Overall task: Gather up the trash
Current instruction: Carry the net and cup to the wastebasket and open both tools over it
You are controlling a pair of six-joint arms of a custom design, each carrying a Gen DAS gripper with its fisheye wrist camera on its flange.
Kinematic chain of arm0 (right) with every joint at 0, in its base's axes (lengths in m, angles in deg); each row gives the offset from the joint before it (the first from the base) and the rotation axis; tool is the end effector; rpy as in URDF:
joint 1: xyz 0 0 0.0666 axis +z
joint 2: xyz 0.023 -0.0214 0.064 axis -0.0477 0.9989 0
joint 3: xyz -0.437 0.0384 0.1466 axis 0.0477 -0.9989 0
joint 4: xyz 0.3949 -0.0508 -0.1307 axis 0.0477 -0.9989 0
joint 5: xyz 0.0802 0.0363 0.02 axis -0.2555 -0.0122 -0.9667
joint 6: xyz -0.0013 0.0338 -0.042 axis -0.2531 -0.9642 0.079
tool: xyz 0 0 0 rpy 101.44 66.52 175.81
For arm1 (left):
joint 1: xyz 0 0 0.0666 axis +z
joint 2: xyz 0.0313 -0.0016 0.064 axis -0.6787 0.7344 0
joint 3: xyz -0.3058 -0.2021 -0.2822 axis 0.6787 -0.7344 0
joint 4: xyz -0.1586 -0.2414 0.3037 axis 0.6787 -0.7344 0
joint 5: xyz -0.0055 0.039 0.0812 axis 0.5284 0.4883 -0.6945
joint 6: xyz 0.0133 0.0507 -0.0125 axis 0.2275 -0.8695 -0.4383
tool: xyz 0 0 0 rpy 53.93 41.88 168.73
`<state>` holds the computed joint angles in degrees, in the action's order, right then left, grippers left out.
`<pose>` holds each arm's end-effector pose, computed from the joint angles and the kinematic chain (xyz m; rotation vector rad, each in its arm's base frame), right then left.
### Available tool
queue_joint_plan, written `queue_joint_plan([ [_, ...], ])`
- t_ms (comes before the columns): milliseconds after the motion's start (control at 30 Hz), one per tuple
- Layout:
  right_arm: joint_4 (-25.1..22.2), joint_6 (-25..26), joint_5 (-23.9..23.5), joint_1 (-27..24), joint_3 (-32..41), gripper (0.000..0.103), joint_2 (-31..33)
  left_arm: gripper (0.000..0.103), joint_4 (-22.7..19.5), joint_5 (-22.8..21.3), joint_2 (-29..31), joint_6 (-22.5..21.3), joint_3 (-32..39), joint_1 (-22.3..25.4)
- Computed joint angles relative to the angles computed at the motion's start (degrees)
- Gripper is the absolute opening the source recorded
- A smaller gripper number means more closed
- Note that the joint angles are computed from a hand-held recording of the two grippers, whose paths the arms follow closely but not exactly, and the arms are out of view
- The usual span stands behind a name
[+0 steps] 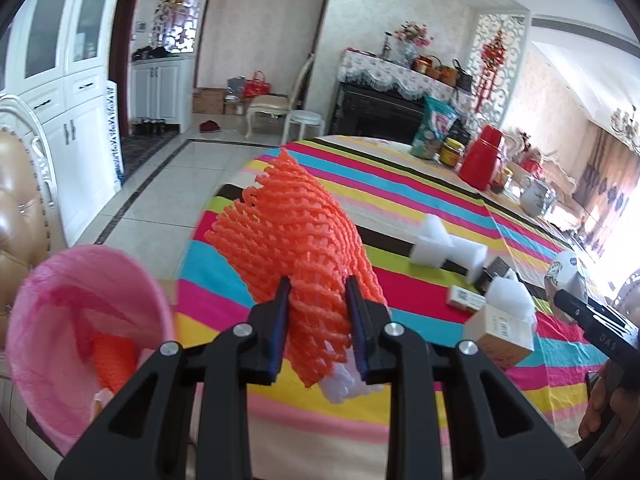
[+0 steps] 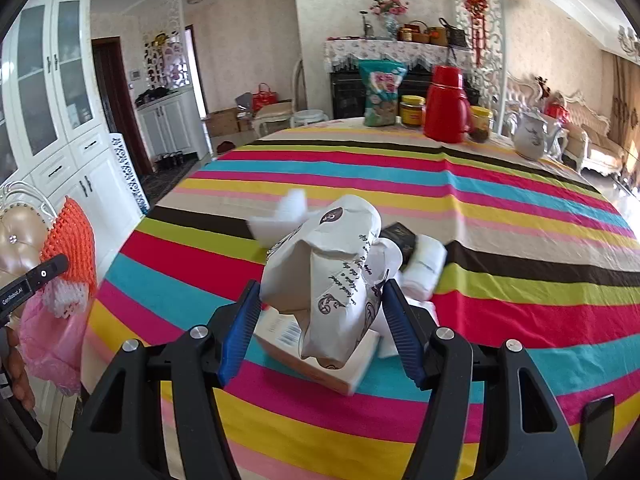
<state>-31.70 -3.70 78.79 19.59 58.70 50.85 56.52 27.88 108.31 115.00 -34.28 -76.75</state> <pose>0.3280 0.1296 0.4158 -0.1259 2.2439 0.1971 0.3031 -0.1874 0.4231 -0.2137 2.1907 -0.1704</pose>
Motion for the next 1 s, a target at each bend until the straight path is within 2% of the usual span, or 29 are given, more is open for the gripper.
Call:
queue_joint_plan([
  [433,0.5,-0.8,3.4,14.3,7.0,0.060,6.6,0.027,-5.1,1.0,-12.4,-1.9,-5.6,10.6],
  [767,1.0,-0.7,4.6,24.6,13.9,0.060,13.9,0.027,-9.6,5.5,-21.7,-6.3,-8.7,23.3],
  [1000,1.6,0.3,3.3,30.3,18.8,0.060,19.6,0.028,-11.0,9.6,-25.2,-9.0,-10.4,31.0],
])
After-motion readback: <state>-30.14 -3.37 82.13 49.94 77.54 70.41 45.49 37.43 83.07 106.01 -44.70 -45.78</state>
